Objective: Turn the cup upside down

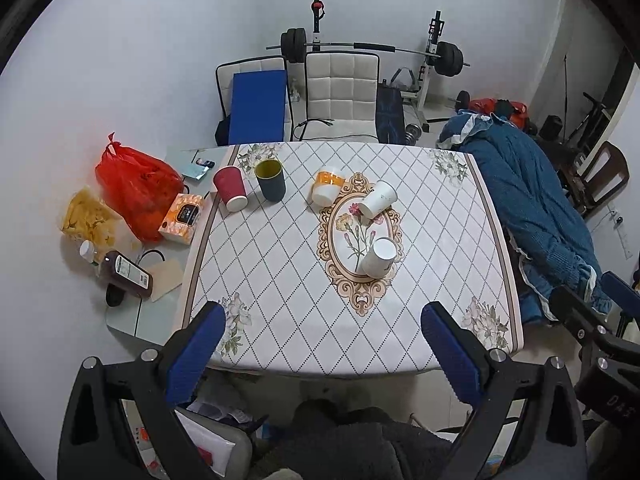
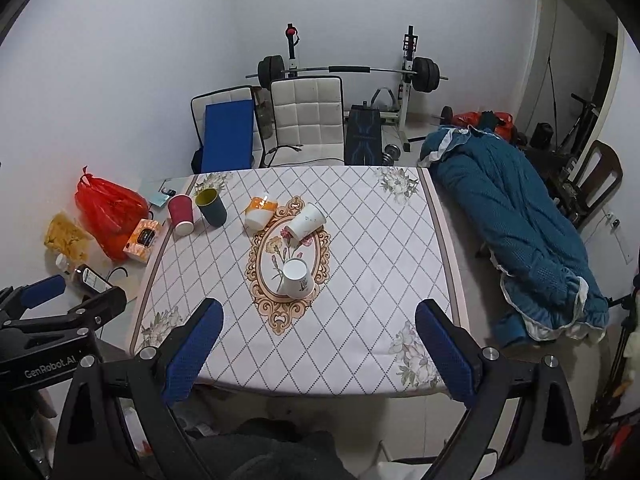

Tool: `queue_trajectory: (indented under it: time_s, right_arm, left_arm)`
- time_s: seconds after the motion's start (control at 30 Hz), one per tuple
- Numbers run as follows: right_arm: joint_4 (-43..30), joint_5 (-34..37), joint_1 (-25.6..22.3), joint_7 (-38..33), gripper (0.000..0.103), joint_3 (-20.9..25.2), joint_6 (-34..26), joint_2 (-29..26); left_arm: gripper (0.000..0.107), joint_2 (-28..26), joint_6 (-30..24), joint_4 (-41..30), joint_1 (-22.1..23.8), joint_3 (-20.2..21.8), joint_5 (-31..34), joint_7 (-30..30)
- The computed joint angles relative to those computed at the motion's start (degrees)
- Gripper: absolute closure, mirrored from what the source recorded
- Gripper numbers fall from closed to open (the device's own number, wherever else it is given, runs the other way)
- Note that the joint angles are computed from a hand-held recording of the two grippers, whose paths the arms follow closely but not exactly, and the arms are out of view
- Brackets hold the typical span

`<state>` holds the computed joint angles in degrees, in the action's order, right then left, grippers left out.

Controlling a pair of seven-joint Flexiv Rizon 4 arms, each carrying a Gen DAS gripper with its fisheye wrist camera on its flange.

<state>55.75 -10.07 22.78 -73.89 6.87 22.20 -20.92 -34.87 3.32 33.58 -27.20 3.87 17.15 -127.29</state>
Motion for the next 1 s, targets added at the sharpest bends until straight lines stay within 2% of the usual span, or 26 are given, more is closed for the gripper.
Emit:
queue_trajectory:
  time_s: [0.37,1.0]
  right_arm:
    - [-4.6,0.7,0.5,-0.3,0.004,-0.4,-3.1,-3.2]
    - [-3.9,0.4,0.8,0.2,0.004,-0.5,-3.9,-3.3]
  left_arm:
    - [0.006,-1.0,-2.2,-2.3,0.3,-0.1,-0.8,1.2]
    - [0.006,-0.8,-1.7,-1.2,0.2,-0.1,-0.8,2.3]
